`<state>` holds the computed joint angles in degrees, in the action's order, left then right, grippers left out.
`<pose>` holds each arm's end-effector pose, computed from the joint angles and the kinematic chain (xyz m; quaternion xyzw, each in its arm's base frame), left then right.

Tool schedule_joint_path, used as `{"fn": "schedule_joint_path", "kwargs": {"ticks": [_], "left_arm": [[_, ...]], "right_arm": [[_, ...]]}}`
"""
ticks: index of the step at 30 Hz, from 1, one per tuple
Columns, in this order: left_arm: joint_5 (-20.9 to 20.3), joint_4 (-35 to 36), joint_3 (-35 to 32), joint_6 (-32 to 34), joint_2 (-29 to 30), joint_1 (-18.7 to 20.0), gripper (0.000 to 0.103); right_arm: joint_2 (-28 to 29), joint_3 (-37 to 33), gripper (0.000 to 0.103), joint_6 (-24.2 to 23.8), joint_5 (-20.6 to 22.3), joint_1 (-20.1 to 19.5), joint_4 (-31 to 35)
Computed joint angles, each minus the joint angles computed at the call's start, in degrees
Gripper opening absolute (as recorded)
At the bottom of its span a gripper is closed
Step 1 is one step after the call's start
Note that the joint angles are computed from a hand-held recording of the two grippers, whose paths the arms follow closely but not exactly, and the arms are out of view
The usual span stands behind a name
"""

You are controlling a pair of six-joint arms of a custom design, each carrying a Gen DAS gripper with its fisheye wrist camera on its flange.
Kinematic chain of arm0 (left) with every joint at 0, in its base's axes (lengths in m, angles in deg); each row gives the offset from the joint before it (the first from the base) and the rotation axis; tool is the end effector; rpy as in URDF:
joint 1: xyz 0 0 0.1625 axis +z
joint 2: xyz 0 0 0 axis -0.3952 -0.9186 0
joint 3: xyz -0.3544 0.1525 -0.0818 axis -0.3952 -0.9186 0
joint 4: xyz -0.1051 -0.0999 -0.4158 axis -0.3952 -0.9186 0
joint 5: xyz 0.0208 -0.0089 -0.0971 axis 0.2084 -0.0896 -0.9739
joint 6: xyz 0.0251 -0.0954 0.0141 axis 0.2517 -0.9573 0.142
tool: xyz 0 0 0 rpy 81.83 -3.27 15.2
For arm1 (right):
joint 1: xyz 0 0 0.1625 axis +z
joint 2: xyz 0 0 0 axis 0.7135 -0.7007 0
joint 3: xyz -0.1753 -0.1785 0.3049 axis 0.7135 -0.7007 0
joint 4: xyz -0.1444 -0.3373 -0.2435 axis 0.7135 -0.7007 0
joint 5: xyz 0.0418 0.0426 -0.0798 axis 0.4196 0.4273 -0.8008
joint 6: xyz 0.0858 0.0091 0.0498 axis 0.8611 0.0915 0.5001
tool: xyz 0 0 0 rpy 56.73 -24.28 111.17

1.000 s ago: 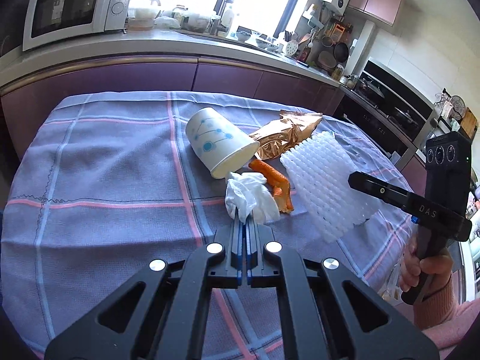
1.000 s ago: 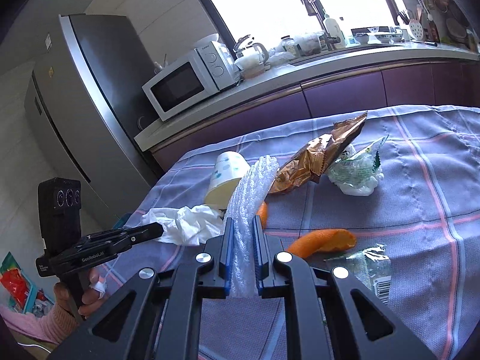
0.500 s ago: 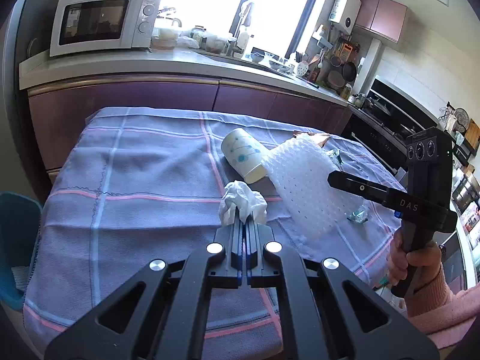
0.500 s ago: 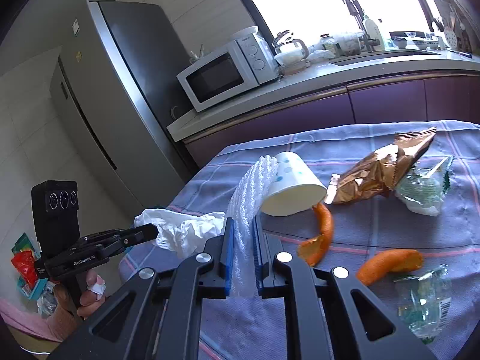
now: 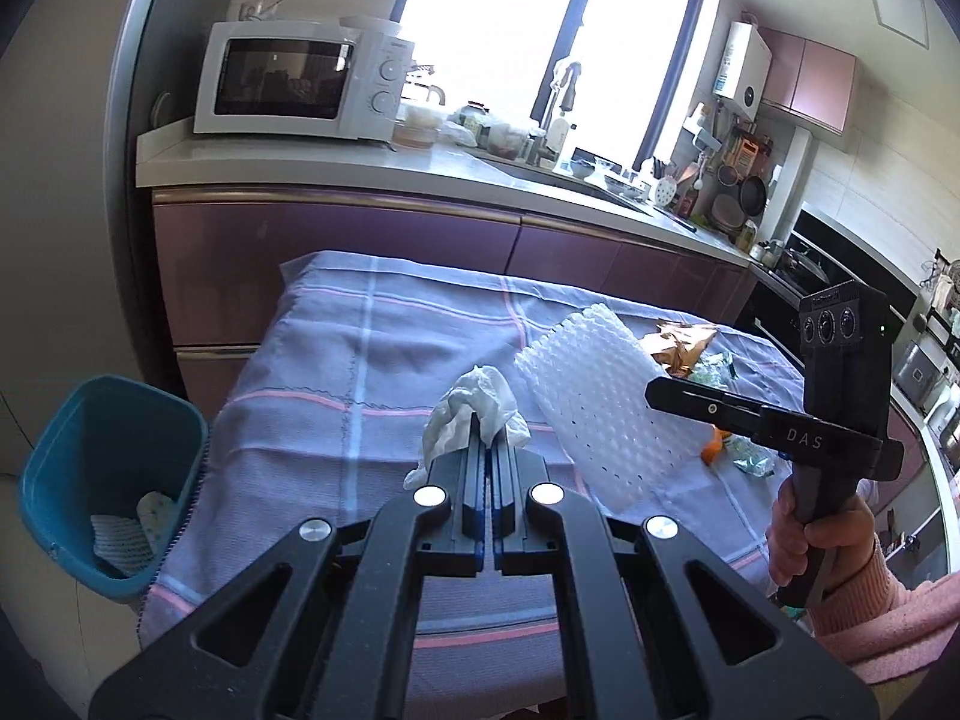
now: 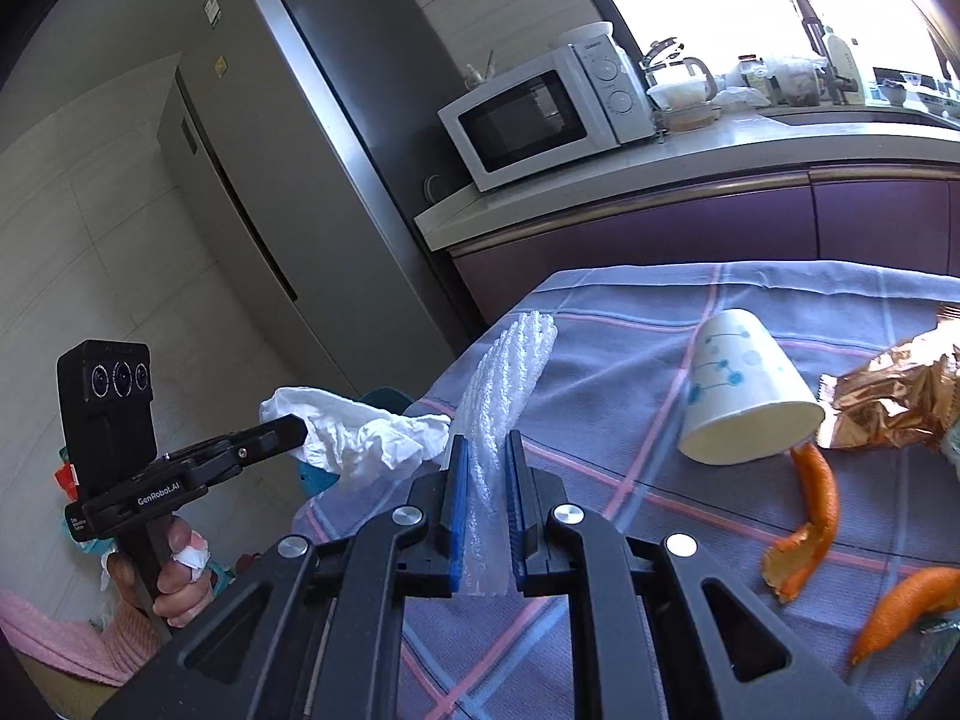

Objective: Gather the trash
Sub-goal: 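Carry the tissue and foam net over the teal bin with both tools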

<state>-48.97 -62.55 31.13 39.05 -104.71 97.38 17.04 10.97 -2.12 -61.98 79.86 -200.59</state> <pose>-0.0143 -0.5512 0.4645 0.3844 0.8781 -0.2786 0.0588 0.4451 -0.4789 0.0156 0.1500 -0.8852 0.4315 0.0877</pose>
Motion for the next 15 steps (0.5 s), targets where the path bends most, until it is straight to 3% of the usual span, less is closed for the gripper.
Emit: {"fn": "schedule_joint_path", "kwargs": {"ticks": [15], "left_arm": [[4.6,-6.9,-6.4,-1.7,1.6,4.1,0.002]], "right_arm": [[7.7,-16.0,0.011,-4.0,10.9,-1.5,13.5]]}}
